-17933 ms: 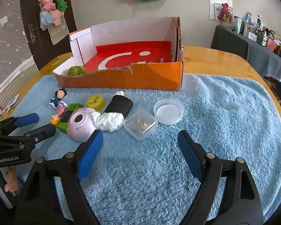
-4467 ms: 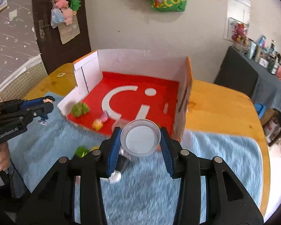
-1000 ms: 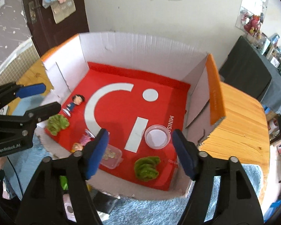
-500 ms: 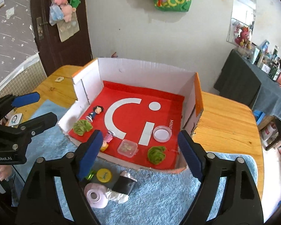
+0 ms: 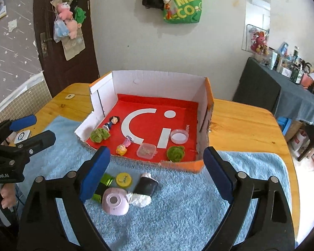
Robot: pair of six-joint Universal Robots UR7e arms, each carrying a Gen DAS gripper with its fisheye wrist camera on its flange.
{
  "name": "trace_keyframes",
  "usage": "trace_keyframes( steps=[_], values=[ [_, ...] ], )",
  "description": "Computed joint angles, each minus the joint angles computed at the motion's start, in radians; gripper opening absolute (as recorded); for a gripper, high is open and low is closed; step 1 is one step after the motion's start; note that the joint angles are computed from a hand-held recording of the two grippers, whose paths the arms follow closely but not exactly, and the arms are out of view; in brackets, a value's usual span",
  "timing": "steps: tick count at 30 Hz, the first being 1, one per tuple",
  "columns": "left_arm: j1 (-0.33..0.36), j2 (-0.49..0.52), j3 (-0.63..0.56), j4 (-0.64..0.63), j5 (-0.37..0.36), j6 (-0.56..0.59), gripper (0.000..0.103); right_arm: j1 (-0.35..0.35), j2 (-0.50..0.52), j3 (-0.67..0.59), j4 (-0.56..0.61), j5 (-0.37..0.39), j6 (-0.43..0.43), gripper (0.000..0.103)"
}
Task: Organize objects
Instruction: 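Withdraw both tools from the box back over the towel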
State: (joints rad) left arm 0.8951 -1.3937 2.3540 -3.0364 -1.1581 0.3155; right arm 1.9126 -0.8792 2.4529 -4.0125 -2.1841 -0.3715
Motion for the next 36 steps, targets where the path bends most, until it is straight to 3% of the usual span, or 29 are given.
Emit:
trace_keyframes(
  steps=[11, 15, 23, 36],
  values=[
    [0.021, -0.002, 0.103, -0.083, 0.005, -0.034, 0.103, -0.019, 0.142, 0.056, -0.276, 0.011, -0.007, 0.094],
    [0.019, 0.007, 0.138, -0.120, 0.028, -0.027, 0.103, -0.052, 0.171, 0.073, -0.295, 0.036, 0.026, 0.094],
    [0.027, 0.036, 0.177, -0.167, 0.045, -0.033, 0.103, -0.059, 0.278, 0.073, -0.395, 0.011, -0.007, 0.094],
    [0.044, 0.070, 0.192, -0.177, 0.050, -0.048, 0.103, -0.091, 0.339, 0.079, -0.412, 0.017, -0.001, 0.094]
  ],
)
